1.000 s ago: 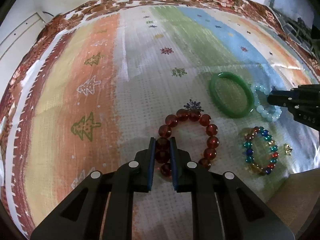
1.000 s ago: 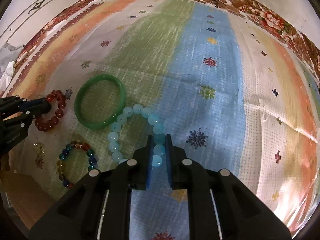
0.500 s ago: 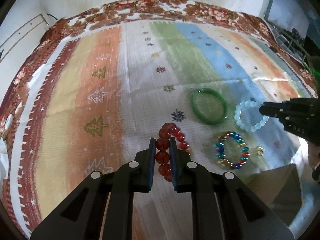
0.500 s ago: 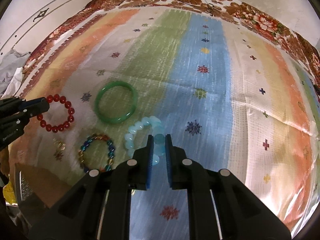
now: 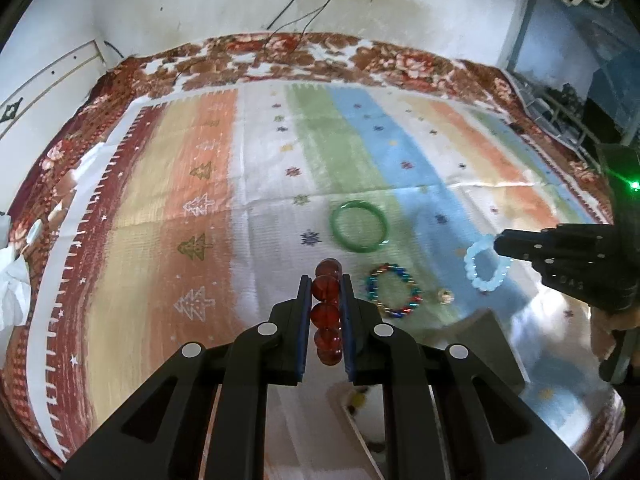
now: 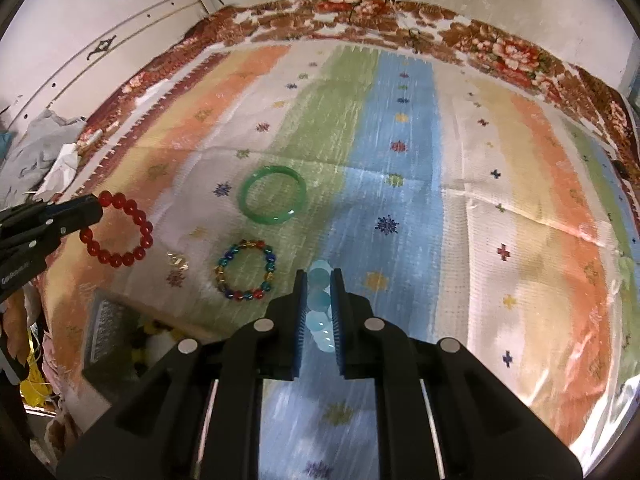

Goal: Organize jewelry
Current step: 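Lift both bracelets over the metal tin and open both grippers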

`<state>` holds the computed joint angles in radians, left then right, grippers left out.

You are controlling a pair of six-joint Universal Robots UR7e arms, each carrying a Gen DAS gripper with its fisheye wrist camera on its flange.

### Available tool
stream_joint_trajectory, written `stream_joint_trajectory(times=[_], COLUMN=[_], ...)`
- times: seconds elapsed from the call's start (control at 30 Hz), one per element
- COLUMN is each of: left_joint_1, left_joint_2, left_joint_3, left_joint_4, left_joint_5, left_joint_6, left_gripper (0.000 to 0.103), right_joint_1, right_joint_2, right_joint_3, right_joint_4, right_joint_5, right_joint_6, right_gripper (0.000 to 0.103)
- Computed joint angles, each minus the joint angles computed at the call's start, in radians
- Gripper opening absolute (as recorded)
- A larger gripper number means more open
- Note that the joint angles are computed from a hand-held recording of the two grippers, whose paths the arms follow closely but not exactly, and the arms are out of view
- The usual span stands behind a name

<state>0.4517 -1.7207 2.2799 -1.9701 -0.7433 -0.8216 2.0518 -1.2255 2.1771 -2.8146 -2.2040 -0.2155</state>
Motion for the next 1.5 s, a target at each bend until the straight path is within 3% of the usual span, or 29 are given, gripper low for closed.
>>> stream_joint_trajectory(times=[0.23,0.5,1.03,1.5], left_joint_1=[-0.101,-0.154,-0.221,-0.226], left_joint_2=[-0.035,-0.053,-0.070,-0.051], left_joint_3=[-0.005,0.002,0.044,0.053], left_joint_4=[0.078,0.123,0.136,0.125], left_joint_5=[0.008,-0.006,-0.037,-0.058], left_joint_6=[-0.066,-0.120,-0.210,-0.216], left_gripper=[0.013,0.013,0.013,0.013], right_joint_1=[0.088,0.149,0.193,0.200], right_joint_2=[-0.066,-0.089,-0.112,-0.105], right_joint_3=[0.024,0.033,0.059,0.066], right_joint_4=[0.016,0.061,0.091,0.104], right_joint_5=[0.000,0.004,0.060,0.060], right_joint_6=[0.018,0.046,0.073,0.086], right_gripper=[0.013,0.013,0.013,0.013])
